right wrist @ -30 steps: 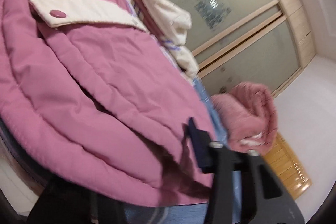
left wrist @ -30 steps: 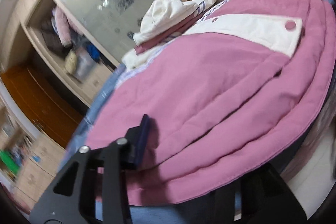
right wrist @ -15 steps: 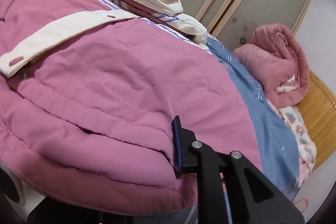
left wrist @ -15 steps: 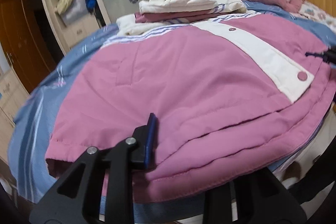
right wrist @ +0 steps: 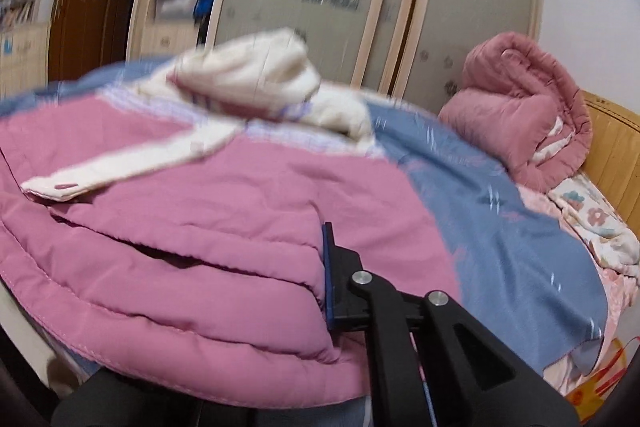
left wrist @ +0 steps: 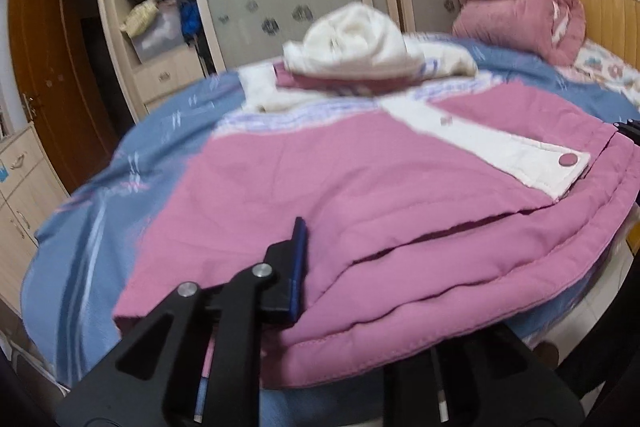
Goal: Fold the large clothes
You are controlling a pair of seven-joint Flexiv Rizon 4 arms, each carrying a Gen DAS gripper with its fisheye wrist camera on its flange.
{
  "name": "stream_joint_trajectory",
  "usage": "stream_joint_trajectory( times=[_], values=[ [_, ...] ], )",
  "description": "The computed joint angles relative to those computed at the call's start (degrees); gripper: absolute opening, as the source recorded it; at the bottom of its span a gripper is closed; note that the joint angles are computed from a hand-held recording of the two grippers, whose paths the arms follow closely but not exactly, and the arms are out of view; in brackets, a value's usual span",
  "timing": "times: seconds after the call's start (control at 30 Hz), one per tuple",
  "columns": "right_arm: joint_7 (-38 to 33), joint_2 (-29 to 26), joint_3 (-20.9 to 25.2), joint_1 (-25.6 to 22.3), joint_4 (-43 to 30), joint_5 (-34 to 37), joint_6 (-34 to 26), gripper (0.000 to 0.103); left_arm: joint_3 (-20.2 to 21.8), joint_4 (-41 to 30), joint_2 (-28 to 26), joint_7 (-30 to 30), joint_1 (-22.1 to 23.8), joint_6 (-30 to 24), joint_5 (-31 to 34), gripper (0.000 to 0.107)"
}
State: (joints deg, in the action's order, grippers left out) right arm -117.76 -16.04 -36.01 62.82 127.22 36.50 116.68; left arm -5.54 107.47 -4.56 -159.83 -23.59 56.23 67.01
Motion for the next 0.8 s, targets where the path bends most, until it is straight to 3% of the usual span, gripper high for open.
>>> stream_joint_trajectory(
  times=[0.07, 0.13, 0.23, 0.4, 0.57, 0.67, 0.77, 0.8],
  values=[
    [1.42, 1.77, 4.69, -4.58, -1.45, -1.73, 1.39, 0.006, -0.43, -1.84, 0.49, 1.28, -0.40, -2.30, 1.68, 0.015],
    [0.32, 2.38, 6.27, -6.38, -3.79, -2.05, 1.59, 0.006, -0.86, -4.11, 0.73, 4.02, -0.45, -4.33, 3.56, 0.015],
    [-0.98, 1.80, 7.98, -9.43, -9.89, -3.13, 0.74, 0.006, -0.39, -8.18, 0.63, 8.43, 1.13, -3.07, 4.28, 0.015],
    [-0.60, -2.59, 4.38, -10.36, -22.72, -5.05, -4.09, 0.006, 1.44, -19.01, -3.67, 15.84, 3.82, -0.43, 4.30, 0.015],
    [6.76, -10.97, 3.10, -15.45, -36.39, -10.74, -11.18, 0.006, 3.75, -32.28, -12.59, 23.87, 5.62, 1.14, 0.56, 0.015],
    [12.63, -17.86, 4.24, -20.84, -48.07, -14.07, -18.49, 0.006, 4.70, -41.71, -20.00, 30.45, 6.99, 0.88, -4.07, 0.015],
    [16.62, -25.88, 2.81, -24.25, -60.53, -15.37, -27.31, 0.006, 3.07, -53.21, -29.37, 37.90, 9.97, -0.95, -9.77, 0.015],
    [20.39, -28.33, 4.27, -26.76, -64.29, -19.13, -29.57, 0.006, 2.93, -56.27, -31.89, 40.08, 10.37, -1.54, -11.21, 0.015]
  ],
)
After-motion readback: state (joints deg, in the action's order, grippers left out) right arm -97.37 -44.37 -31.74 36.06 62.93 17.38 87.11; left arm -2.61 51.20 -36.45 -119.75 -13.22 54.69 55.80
